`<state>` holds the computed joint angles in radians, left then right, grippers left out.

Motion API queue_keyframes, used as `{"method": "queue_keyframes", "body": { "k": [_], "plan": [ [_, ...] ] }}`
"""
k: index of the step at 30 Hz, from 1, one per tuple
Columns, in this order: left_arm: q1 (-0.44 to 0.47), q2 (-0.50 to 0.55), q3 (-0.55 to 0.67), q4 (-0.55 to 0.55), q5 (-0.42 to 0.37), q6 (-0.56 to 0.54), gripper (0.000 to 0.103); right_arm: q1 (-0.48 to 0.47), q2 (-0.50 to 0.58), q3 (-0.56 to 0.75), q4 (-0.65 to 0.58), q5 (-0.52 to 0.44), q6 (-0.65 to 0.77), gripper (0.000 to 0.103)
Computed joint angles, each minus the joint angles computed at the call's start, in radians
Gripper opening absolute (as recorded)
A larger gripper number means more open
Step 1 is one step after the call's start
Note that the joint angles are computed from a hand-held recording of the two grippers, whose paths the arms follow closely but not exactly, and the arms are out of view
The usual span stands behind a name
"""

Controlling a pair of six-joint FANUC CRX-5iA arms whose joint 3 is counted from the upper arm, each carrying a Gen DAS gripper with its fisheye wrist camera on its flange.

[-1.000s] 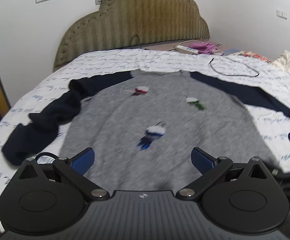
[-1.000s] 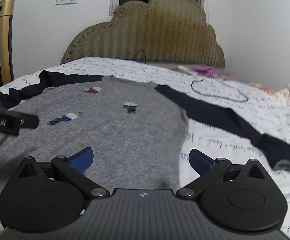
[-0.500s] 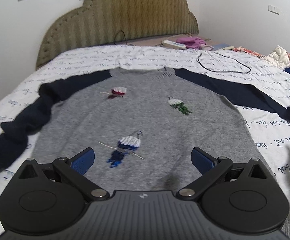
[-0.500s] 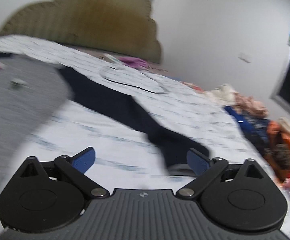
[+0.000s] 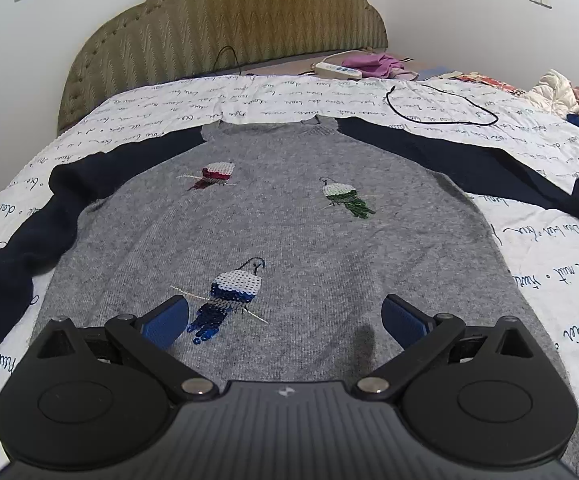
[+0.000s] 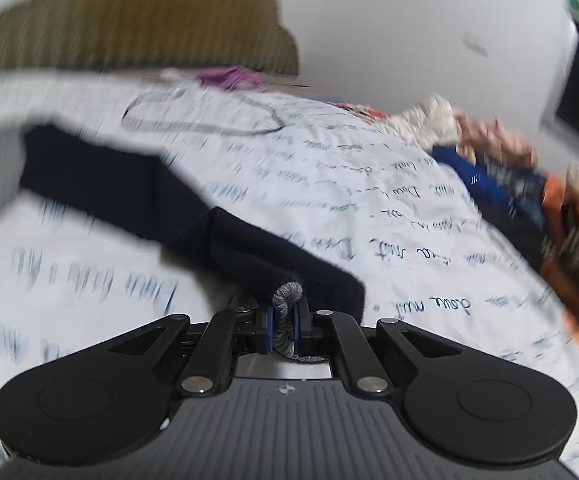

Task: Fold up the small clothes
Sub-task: 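Grasp the grey-ribbed cuff of the navy sleeve with the right gripper, then lift the navy sleeve and carry it across the sweater toward the left gripper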

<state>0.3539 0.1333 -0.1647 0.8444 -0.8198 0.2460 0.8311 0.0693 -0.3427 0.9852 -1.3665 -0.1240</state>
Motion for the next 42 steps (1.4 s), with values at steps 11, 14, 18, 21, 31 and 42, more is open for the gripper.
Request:
{"method": "queue_keyframes", "body": {
  "k": [11,14,18,21,31,42],
  "plan": [
    [-0.021,0.014,0.029,-0.063,0.001,0.053,0.103,-0.275,-0.213,-0.156,-0.021,0.199,-0.419,0.041],
    [-0.028,0.004,0.007,-0.042,0.026,0.019,0.103,-0.251,-0.216,-0.179,-0.019,0.14,-0.539,0.058],
    [-0.044,-0.004,-0.008,-0.024,0.063,-0.015,0.103,-0.174,-0.261,-0.249,0.042,0.143,-0.723,0.059],
    [-0.049,-0.002,-0.008,-0.013,0.051,-0.029,0.103,-0.166,-0.332,-0.348,0.114,0.32,-0.964,0.059],
    [-0.04,-0.008,-0.008,0.003,0.043,-0.048,0.103,-0.316,-0.191,-0.354,0.302,0.386,-1.278,0.057],
    [-0.063,0.05,0.061,-0.062,0.137,0.041,0.103,-0.255,-0.129,-0.197,0.318,0.323,-0.922,0.015]
  ]
}}
